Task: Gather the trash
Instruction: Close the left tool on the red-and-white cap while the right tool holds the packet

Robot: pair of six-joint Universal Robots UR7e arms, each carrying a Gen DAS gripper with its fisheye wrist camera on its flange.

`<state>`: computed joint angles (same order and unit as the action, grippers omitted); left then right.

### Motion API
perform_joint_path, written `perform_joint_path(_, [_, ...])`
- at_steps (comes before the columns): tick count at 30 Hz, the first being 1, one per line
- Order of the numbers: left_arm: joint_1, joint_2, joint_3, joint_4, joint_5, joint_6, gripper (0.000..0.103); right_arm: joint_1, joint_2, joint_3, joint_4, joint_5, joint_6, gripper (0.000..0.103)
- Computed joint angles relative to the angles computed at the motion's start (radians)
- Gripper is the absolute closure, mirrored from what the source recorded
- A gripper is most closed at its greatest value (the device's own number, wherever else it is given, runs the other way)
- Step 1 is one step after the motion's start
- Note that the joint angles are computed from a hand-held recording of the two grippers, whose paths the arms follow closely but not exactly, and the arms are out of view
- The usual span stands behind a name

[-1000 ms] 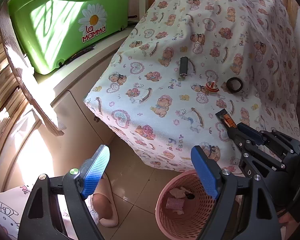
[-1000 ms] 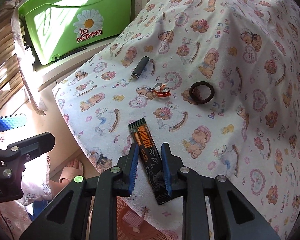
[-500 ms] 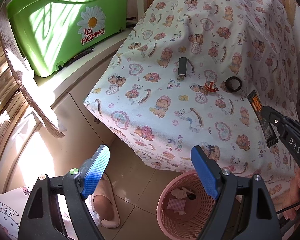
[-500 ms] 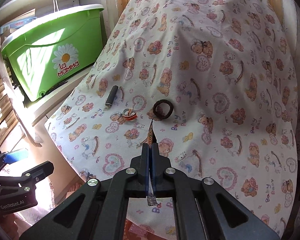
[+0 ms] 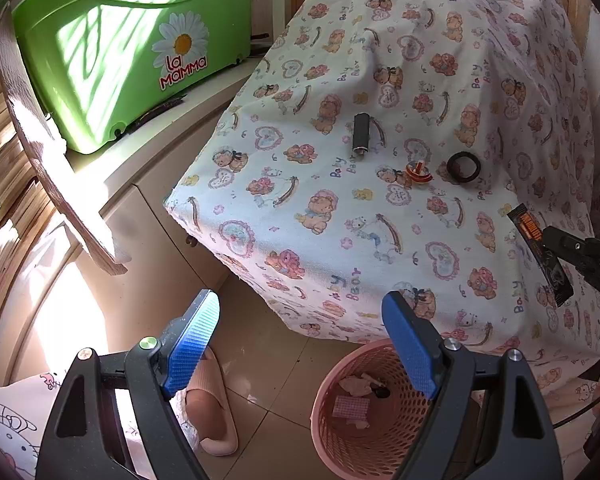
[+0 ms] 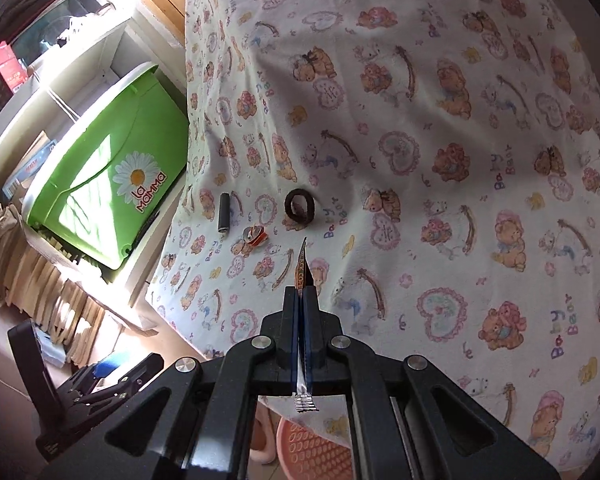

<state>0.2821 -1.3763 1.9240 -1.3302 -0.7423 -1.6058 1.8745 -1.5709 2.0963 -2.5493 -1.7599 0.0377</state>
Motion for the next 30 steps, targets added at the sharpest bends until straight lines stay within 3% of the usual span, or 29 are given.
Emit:
perform_joint_path(3, [0.000, 0.002, 0.000, -0.008, 0.000, 0.009, 0.021, -0.016, -0.007, 0.014, -0.007, -0.010, 0.027, 0.100])
perform_joint_path(8, [0.002, 0.005, 0.002, -0.018, 0.009, 0.024, 0.021, 0.020, -0.002, 0.028, -0.060, -0.099, 0.009, 0.100])
perform_joint_path(12, [0.029, 0.028, -0.011, -0.072, 0.040, 0.110, 0.023, 0.040, -0.004, 0.019, -0.076, -0.126, -0.010, 0.100])
perform_joint_path(15, [0.077, 0.050, -0.040, -0.166, 0.042, 0.221, 0.036, 0.048, 0.004, 0.008, -0.083, -0.143, -0.018, 0.100])
perform_joint_path(19, [0.155, 0.082, -0.078, -0.400, -0.028, 0.439, 0.049, 0.036, 0.004, -0.002, -0.075, -0.119, -0.003, 0.100])
perform_joint_path(23, [0.223, 0.175, -0.188, -0.467, -0.099, 0.565, 0.053, 0.049, 0.019, -0.029, -0.033, -0.188, 0.016, 0.100])
perform_joint_path(26, [0.253, 0.229, -0.262, -0.470, -0.116, 0.583, 0.053, 0.043, 0.016, -0.037, -0.009, -0.196, 0.022, 0.100])
perform_joint_path(30, [0.323, 0.304, -0.379, -0.406, -0.215, 0.583, 0.055, 0.029, 0.002, -0.030, -0.009, -0.182, 0.039, 0.100])
